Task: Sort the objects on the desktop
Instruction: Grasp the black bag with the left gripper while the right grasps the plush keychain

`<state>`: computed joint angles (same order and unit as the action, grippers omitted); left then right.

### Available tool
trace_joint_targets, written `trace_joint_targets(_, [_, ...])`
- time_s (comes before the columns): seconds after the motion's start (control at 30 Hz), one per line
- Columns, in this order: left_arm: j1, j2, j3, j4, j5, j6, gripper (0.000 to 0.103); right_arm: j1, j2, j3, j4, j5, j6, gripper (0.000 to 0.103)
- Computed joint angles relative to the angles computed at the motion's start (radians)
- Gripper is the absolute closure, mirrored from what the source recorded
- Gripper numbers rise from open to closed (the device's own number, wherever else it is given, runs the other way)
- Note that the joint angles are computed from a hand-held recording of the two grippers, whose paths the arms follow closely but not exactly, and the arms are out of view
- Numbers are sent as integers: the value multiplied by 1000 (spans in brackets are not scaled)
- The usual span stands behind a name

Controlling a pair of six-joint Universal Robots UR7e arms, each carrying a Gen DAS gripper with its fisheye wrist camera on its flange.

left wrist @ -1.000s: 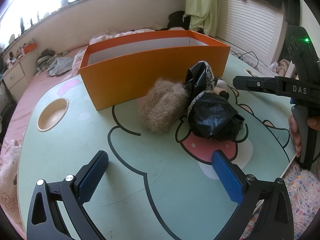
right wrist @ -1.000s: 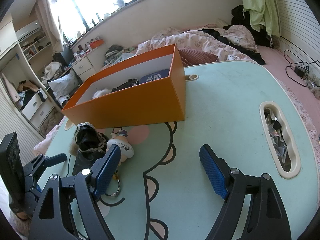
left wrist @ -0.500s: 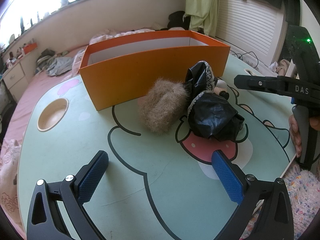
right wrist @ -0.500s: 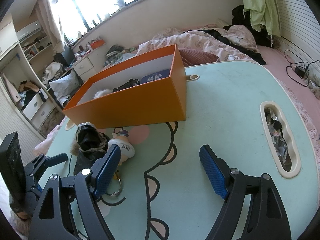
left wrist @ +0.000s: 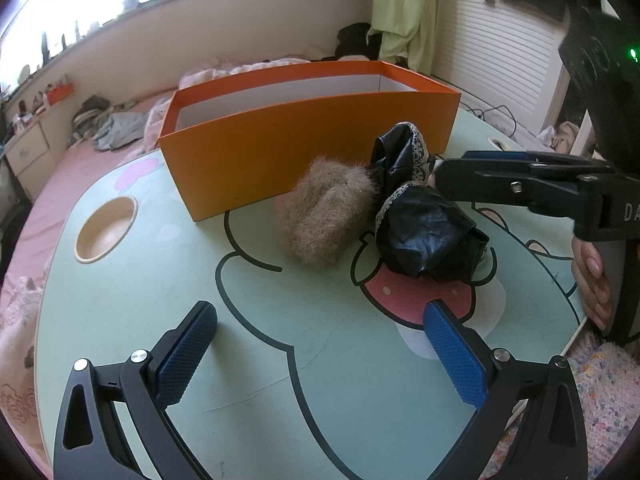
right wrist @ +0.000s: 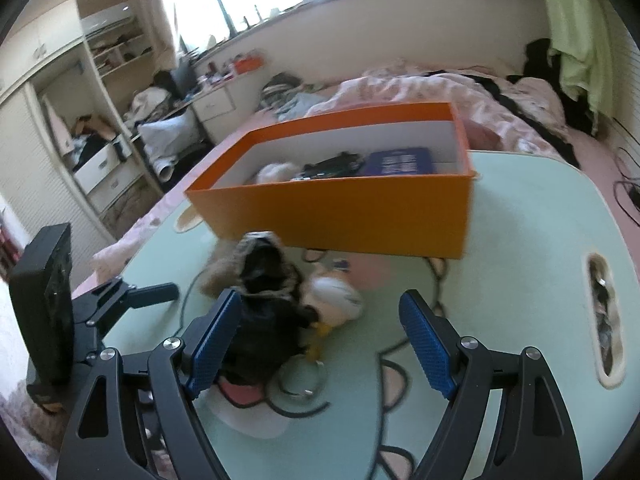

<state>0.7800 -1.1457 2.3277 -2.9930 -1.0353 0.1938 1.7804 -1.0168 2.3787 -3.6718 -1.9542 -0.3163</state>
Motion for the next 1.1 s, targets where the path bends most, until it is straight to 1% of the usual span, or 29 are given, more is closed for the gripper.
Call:
trace_joint_targets(0.07, [1,1,-1,0,0,0,0,12,9,-19,23,-19,-6,22])
trace_joint_targets(0.2, [1,0,-1,1,-1,1,0,33,37,-73,103,-57,-8,22])
trace_joint_targets(0.27, [2,1,-2,1,-1,2,0,48,66,-103,136,-118,-9,22])
trace_joint_targets(0.3, [1,0,-1,1,-1,2,0,55,86,-130,181,-168,7,22])
trace_joint_targets(0.33, [2,0,-2,1,-2,1,0,52,93,-138,192,-175,7,21])
trace_joint_targets(0.37, [2,0,-1,0,-2,2,0,60,111,-142,161,-194,-15,22])
trace_joint_targets(0.4, [2,0,-1,0,-2,2,0,66,119,-146,158,-213,-19,29])
trace_joint_targets(0.43, [2,0,-1,0,-2,2,0,67,121,-142,147,-216,-25,34])
trace_joint_targets(0.47, [2,0,-1,0,-1,3,0,68,125,-138,128,-221,-29,38])
trace_joint_targets(0.53, [3,-1,-2,1,-3,4,0,56,117,-119,94,-200,-26,41])
trace_joint_targets(0.67, [3,5,-15,17,-9,-5,0,10,73,-73,43,-119,11,43])
trace_joint_targets(0.7, [8,2,-22,24,-23,-11,0,-3,62,-57,17,-95,19,44])
trace_joint_targets(0.8, [39,-5,-60,37,-104,-61,0,-13,53,-26,-60,-52,23,44])
trace_joint_targets(0.87, [42,6,-84,39,-108,-77,1,-13,57,-15,-109,-32,17,44])
trace_joint_targets(0.9, [39,20,-99,29,-104,-65,2,-15,60,-9,-136,-19,11,44])
trace_joint_targets(0.97, [29,45,-115,12,-86,-38,14,-19,59,1,-170,0,6,44])
trace_joint_targets(1.03, [20,72,-146,44,-80,-18,35,-23,58,0,-174,6,18,44])
trace_joint_targets(1.07, [19,84,-161,60,-88,-10,39,-24,55,0,-170,8,22,44])
trace_joint_targets(1.1, [19,92,-171,71,-96,-4,48,-26,54,-1,-168,11,26,44])
